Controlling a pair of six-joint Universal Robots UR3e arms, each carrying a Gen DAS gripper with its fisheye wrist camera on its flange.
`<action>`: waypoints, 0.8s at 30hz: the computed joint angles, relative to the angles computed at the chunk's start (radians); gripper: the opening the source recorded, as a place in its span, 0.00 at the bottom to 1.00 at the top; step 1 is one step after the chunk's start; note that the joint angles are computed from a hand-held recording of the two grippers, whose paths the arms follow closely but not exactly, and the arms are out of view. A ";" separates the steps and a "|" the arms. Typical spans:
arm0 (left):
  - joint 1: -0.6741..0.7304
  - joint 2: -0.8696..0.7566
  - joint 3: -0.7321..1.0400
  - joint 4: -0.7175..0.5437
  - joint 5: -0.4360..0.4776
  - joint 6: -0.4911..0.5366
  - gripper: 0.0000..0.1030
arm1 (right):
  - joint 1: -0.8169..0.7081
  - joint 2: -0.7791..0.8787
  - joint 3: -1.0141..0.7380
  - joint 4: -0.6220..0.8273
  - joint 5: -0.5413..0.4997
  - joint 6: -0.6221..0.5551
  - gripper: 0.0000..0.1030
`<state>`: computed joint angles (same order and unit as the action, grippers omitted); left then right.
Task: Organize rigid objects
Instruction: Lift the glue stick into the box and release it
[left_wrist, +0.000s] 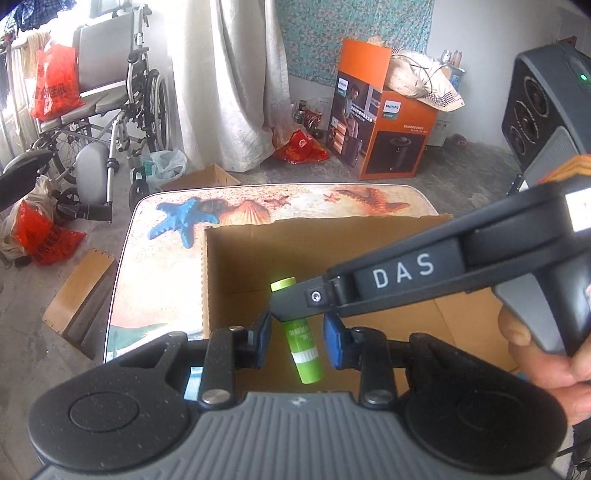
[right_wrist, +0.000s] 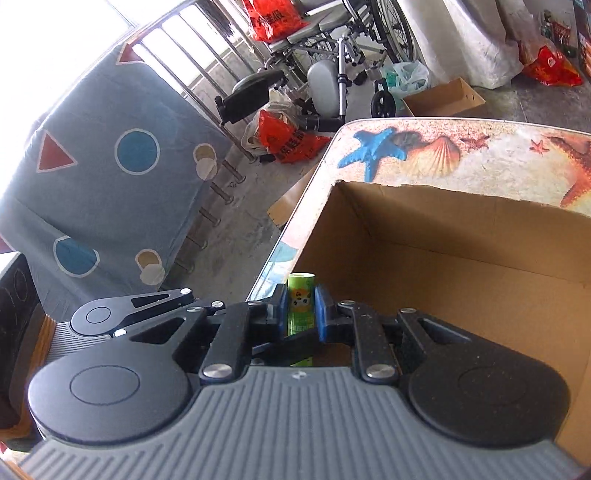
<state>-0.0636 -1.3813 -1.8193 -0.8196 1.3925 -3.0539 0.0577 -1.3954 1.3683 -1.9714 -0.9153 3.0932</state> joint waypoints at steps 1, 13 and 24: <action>0.003 -0.024 0.003 0.011 0.013 -0.001 0.30 | 0.017 0.059 -0.029 0.000 -0.008 0.015 0.14; 0.107 -0.003 -0.095 0.116 -0.046 0.034 0.32 | 0.119 0.585 -0.462 0.053 -0.122 0.066 0.29; 0.250 0.144 -0.211 0.116 -0.227 0.049 0.38 | -0.014 0.250 -0.114 -0.025 -0.064 -0.003 0.42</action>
<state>0.1860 -1.2369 -2.0303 -0.7037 1.1654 -3.0051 0.0438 -1.1452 1.2547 -1.9962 -0.9791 3.0903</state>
